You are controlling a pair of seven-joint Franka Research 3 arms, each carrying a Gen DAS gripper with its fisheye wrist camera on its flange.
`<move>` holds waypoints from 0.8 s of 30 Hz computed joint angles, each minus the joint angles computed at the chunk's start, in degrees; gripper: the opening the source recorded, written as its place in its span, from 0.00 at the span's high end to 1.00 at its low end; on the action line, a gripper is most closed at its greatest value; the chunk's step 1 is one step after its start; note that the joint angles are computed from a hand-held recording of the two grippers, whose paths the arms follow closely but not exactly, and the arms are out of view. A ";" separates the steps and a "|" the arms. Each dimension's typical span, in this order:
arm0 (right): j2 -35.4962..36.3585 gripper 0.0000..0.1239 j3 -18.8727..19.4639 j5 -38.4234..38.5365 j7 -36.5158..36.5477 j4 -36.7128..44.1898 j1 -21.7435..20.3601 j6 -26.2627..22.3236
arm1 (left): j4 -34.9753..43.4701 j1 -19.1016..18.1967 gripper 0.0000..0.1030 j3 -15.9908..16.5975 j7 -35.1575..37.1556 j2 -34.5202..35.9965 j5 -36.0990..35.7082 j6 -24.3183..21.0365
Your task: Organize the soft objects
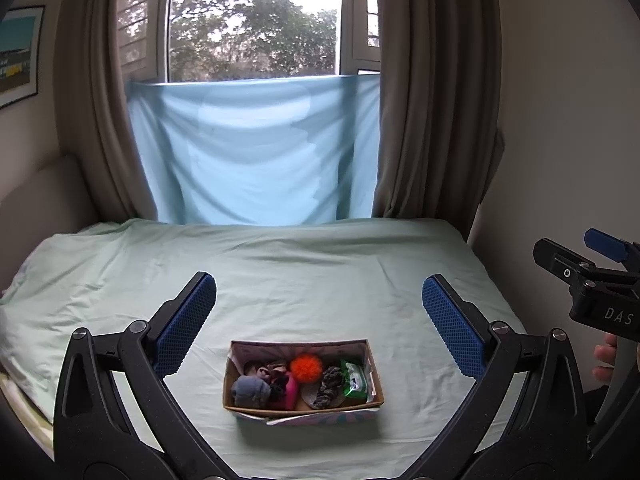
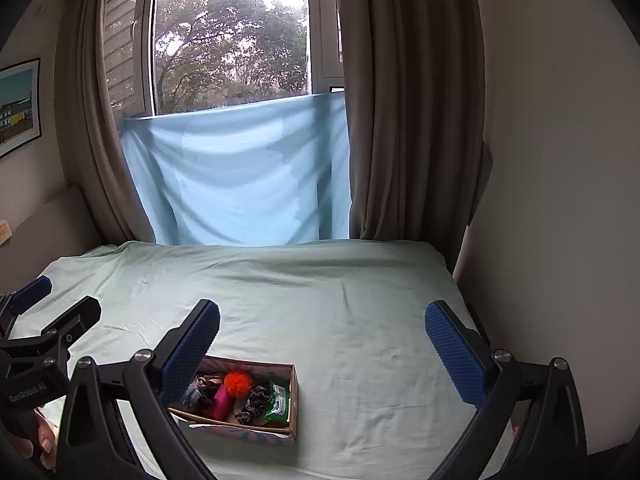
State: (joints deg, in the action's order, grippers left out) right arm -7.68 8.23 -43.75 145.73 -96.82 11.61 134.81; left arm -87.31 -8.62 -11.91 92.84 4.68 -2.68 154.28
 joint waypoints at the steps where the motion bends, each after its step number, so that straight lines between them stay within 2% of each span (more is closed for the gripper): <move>1: -0.10 0.17 -0.01 -0.12 0.04 -0.09 -0.02 0.06 | -0.18 0.00 0.00 -0.02 0.06 -0.12 -0.02 0.19; 7: -0.66 0.17 0.12 -0.57 0.62 -0.56 -0.22 0.21 | -1.59 -0.17 0.00 -0.04 0.16 -0.95 0.13 1.84; 14: -1.43 0.17 0.56 -1.24 1.27 -1.55 -0.74 0.94 | -2.21 -0.26 0.00 -0.08 1.38 -1.43 -1.52 1.95; 24: -2.18 0.17 0.80 -1.38 1.87 -2.28 -1.55 1.81 | -1.76 -0.79 0.00 0.08 -0.36 -1.27 1.41 0.89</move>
